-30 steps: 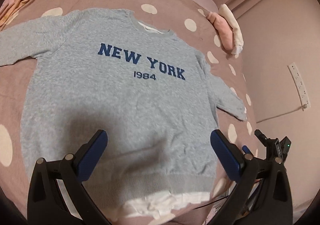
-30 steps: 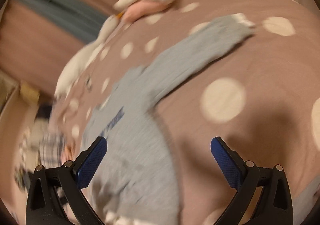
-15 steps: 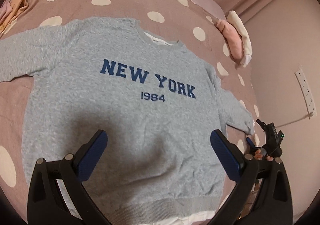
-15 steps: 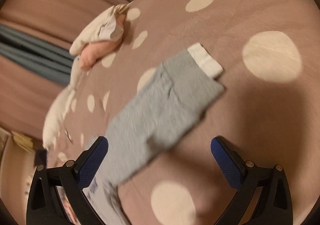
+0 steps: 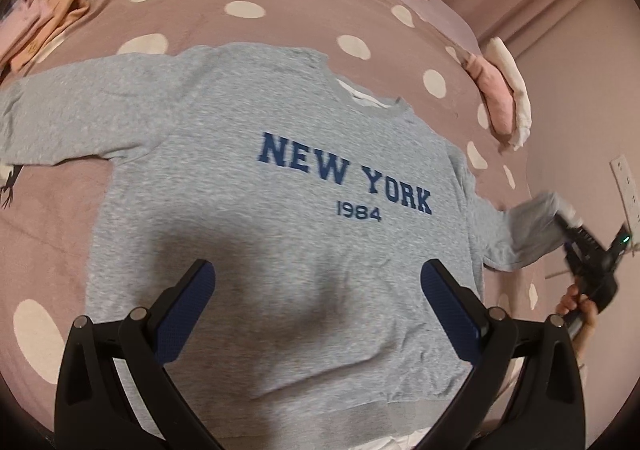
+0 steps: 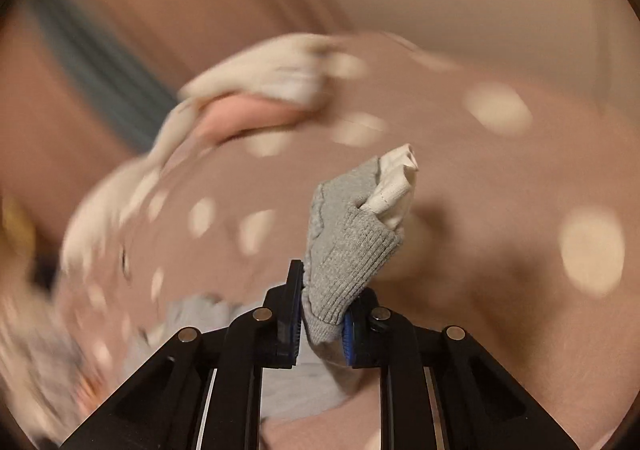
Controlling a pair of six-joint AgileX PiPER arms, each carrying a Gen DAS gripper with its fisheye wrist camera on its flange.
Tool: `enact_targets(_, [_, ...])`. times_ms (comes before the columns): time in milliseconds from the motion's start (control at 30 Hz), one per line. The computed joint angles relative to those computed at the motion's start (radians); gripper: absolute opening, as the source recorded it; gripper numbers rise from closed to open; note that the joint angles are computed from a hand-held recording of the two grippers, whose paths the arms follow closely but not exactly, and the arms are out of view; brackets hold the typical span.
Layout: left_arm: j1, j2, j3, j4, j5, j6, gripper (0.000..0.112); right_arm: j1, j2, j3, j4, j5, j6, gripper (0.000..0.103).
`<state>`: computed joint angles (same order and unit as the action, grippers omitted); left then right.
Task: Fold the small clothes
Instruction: 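Carry the sleeve across the sweatshirt chest with the right tool and release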
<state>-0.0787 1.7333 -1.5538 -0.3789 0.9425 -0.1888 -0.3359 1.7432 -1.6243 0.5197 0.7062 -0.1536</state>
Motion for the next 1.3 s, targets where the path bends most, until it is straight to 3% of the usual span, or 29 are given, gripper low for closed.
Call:
enact_targets(100, [0.044, -0.035, 0.044, -0.03, -0.009, 0.022, 0.103, 0.176, 0.014, -0.123, -0.203, 0.037, 0.077, 0.018])
enact_targets(233, [0.127, -0.088, 0.108, -0.049, -0.015, 0.051, 0.103, 0.467, 0.126, -0.292, -0.561, 0.107, 0.231, 0.018])
enact_targets(367, [0.214, -0.12, 0.148, -0.034, -0.013, 0.057, 0.103, 0.656, 0.328, -0.508, -0.761, 0.228, 0.228, 0.018])
enact_targets(500, [0.291, -0.131, 0.181, -0.019, -0.019, 0.064, 0.103, 0.788, 0.421, -0.517, -0.901, 0.262, 0.208, 0.018])
enact_targets(567, [0.319, -0.126, 0.188, -0.009, -0.018, 0.061, 0.103, 0.831, 0.455, -0.509, -0.946, 0.289, 0.183, 0.031])
enact_targets(600, [0.333, -0.123, 0.19, -0.013, -0.018, 0.066, 0.103, 0.842, 0.452, -0.488, -0.955, 0.286, 0.175, 0.045])
enact_targets(633, [0.351, -0.118, 0.191, -0.019, -0.017, 0.07, 0.103, 0.847, 0.456, -0.483, -0.953, 0.3, 0.15, 0.059])
enact_targets(667, [0.368, -0.115, 0.193, -0.028, -0.016, 0.075, 0.103, 0.843, 0.439, -0.452, -0.949, 0.294, 0.136, 0.061])
enact_targets(767, [0.419, -0.114, 0.205, -0.079, -0.022, 0.112, 0.103, 0.8, 0.368, -0.369, -0.857, 0.258, 0.065, 0.062])
enact_targets(900, [0.461, -0.114, 0.216, -0.118, -0.022, 0.139, 0.103, 0.667, 0.277, -0.327, -0.473, 0.26, -0.087, 0.062])
enact_targets(1000, [0.477, -0.125, 0.233, -0.138, -0.023, 0.161, 0.103, 0.525, 0.236, -0.305, -0.223, 0.259, -0.086, 0.062])
enact_targets(1100, [0.482, -0.132, 0.244, -0.141, -0.021, 0.177, 0.103, 0.42, 0.238, -0.285, -0.097, 0.249, -0.028, 0.062])
enact_targets(1167, [0.485, -0.139, 0.251, -0.132, -0.021, 0.182, 0.103, 0.372, 0.252, -0.277, -0.074, 0.229, 0.03, 0.059])
enact_targets(1300, [0.498, -0.156, 0.27, -0.123, -0.017, 0.186, 0.103, 0.328, 0.267, -0.26, -0.088, 0.165, 0.097, 0.039])
